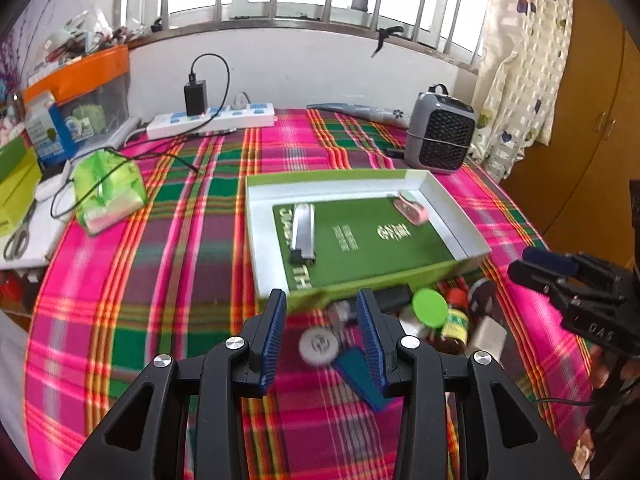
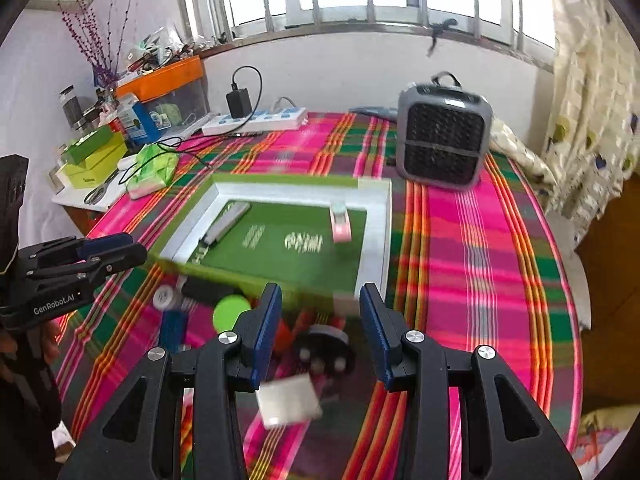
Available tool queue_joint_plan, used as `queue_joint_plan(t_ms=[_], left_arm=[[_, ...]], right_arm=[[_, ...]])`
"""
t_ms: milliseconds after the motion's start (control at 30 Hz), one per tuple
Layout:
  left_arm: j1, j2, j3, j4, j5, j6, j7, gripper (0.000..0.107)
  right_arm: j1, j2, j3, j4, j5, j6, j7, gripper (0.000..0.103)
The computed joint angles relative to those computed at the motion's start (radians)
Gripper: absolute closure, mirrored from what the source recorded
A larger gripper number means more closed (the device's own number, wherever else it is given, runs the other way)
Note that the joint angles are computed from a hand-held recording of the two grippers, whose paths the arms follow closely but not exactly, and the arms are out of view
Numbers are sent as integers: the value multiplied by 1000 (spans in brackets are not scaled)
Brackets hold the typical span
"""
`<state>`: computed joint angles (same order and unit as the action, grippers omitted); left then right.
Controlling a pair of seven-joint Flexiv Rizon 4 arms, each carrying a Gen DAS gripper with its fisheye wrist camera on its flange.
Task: Organize rigid objects
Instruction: 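Withdraw both open tools from the box back toward the remaining items, then grasp another pink clip with the left tool while the right tool grasps the white charger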
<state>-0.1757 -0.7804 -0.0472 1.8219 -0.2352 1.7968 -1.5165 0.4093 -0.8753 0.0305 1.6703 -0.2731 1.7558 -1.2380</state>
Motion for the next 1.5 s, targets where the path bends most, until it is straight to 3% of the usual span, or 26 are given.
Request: queue_joint_plan(t_ms=[133, 300, 367, 767, 1067, 1267, 1500], left_arm=[[31, 4, -46, 50, 23, 47, -14, 71], [50, 4, -77, 87, 50, 78, -24, 71], [57, 3, -86, 98, 59, 88, -29, 71], [115, -6, -157, 131, 132, 108, -41, 71], [156, -26, -215, 120, 177, 91, -24, 71], [166, -39, -238, 106, 188, 73, -8, 71], [159, -45, -247, 92, 188, 48, 19, 71]], right_arm=[[172, 6, -191, 77, 106, 73, 43, 48], [176, 0, -166, 96, 146, 54, 79, 48], [229, -9, -218, 102, 177, 49, 106, 48], [290, -49, -280, 61, 197, -9, 256, 47], [370, -27, -376, 143, 174, -13, 275, 47], [356, -15, -375, 176, 176, -9, 283, 47], [292, -20, -315, 176, 149, 47, 209, 47]])
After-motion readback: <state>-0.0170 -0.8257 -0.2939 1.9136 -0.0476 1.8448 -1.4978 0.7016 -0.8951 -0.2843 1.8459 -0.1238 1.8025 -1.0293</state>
